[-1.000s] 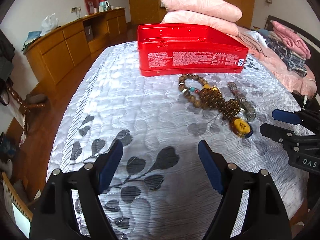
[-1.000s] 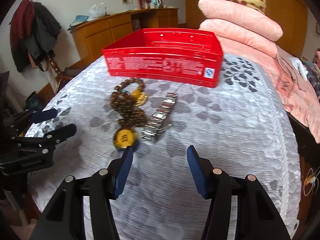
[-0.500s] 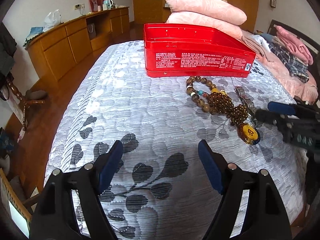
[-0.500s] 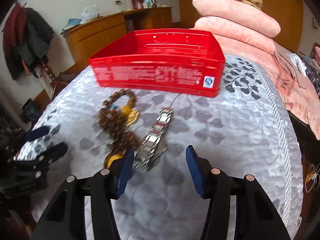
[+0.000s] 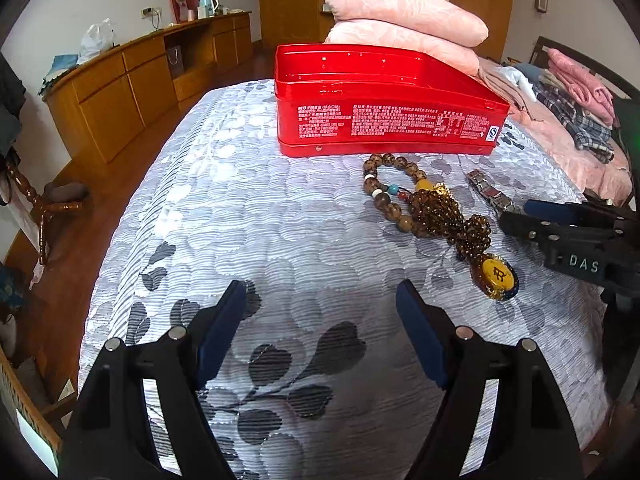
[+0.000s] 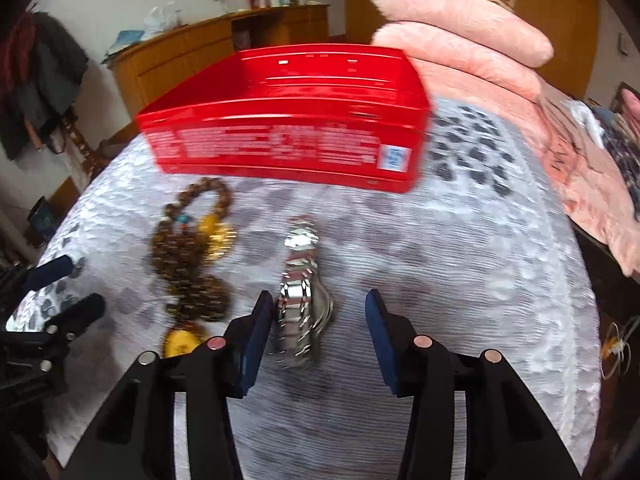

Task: Organize jewelry
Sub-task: 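Grasp the silver watch with the right tool while the left tool grasps the brown bead strand with yellow pendant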

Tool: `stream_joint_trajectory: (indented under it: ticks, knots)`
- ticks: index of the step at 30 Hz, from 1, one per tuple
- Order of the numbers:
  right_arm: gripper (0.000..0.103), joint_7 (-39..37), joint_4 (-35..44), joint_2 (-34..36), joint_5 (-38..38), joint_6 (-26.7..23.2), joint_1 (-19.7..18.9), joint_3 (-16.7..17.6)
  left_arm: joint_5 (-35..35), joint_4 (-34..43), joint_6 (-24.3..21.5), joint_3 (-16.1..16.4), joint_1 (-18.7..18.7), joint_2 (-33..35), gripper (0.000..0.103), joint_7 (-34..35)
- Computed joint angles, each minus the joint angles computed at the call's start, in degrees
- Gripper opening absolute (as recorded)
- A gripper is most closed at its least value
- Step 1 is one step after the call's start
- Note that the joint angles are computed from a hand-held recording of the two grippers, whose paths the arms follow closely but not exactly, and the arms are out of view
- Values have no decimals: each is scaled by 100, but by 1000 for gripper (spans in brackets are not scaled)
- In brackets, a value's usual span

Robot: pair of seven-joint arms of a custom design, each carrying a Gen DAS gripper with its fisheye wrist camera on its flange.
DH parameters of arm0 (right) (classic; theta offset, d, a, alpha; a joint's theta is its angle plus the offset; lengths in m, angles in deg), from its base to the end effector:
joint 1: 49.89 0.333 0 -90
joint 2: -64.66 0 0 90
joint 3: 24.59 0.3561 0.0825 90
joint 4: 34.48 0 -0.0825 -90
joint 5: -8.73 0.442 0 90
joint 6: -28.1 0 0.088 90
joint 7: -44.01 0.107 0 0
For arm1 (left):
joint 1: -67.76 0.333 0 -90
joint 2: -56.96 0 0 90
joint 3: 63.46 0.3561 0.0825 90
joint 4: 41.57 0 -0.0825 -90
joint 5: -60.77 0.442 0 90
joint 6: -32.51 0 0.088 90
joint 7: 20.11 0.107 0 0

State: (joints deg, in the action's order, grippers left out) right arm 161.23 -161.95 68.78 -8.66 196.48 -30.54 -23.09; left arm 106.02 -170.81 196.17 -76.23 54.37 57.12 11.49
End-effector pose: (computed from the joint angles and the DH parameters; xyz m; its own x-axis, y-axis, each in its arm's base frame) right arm 0.5780 0.2406 0.4154 0.1848 -0.9808 -0.0617 -0.7887 -0.1106 -0.6047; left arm 0.5217 -0.2992 0.4208 -0.1365 -0.9906 0.0056 -0.7556 0.1005 -0.6473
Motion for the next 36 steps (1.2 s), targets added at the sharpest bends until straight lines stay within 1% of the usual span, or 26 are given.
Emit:
stream_joint_trajectory:
  ticks: [2,6,9,11,12,13,14,15,17,20,21,22,23,24,27,29,30,32,33,35,36]
  knots:
    - [47,81,-26,-30,-88,-7,-17,-35,-57,28,27,-6,-10,26,75,50]
    - [49,-323,73,80,211,45,-67,45,-116,137,51,-32,-74,107,75,135]
    - [50,-563,256,237,268,22,-13,20,-264,257,76,-52,-143,203,75,261]
    - [50,-848,317,318,535,82,-24,41,-335,327,71,-59,-196,267,75,356]
    - [48,-1003,333,339,683,105,-36,54,-366,366,75,-61,-224,301,75,390]
    - [38,-981,320,325,619,107,21,-19,-405,393,84,-59,-249,326,75,423]
    - [33,-1304,262,291,920,160,-61,76,-455,427,87,-62,-275,356,75,462]
    - [31,-1428,214,257,1066,186,-73,87,-525,457,93,-65,-297,385,75,518]
    - [31,-1679,104,188,1427,252,-117,133,-753,537,106,-88,-338,469,75,681]
    - [31,-1547,-79,39,1383,313,-67,23,-1165,674,144,-123,-388,631,75,999]
    - [31,-1566,-131,-2,1433,326,-91,24,-1315,753,136,-137,-405,717,72,1095]
    - [31,-1673,-182,-36,1577,357,-130,60,-1433,807,129,-141,-421,776,65,1179]
    - [31,-1756,-213,-53,1684,378,-157,84,-1652,885,69,-179,-415,856,61,1349]
    - [31,-1855,-249,-76,1811,399,-185,111,-1833,961,7,-206,-421,926,60,1478]
    - [31,-2115,-295,-93,2134,454,-231,174,-1591,1176,-137,-55,-627,1078,58,1309]
    - [31,-2167,-296,-83,2204,470,-226,176,-1440,1268,-239,27,-726,1128,51,1149]
    - [31,-2193,-288,-76,2231,471,-225,175,-1371,1295,-252,52,-752,1144,43,1101]
    - [31,-2267,-280,-71,2330,470,-230,184,-1531,1258,-113,-12,-675,1146,27,1273]
    - [31,-2252,-283,-70,2322,475,-221,174,-1680,1225,-36,-56,-624,1137,24,1380]
    - [31,-2175,-315,-93,2246,489,-199,149,-1814,1152,99,-73,-584,1109,21,1491]
    - [31,-2137,-323,-101,2211,489,-191,142,-1946,1100,165,-117,-532,1083,17,1644]
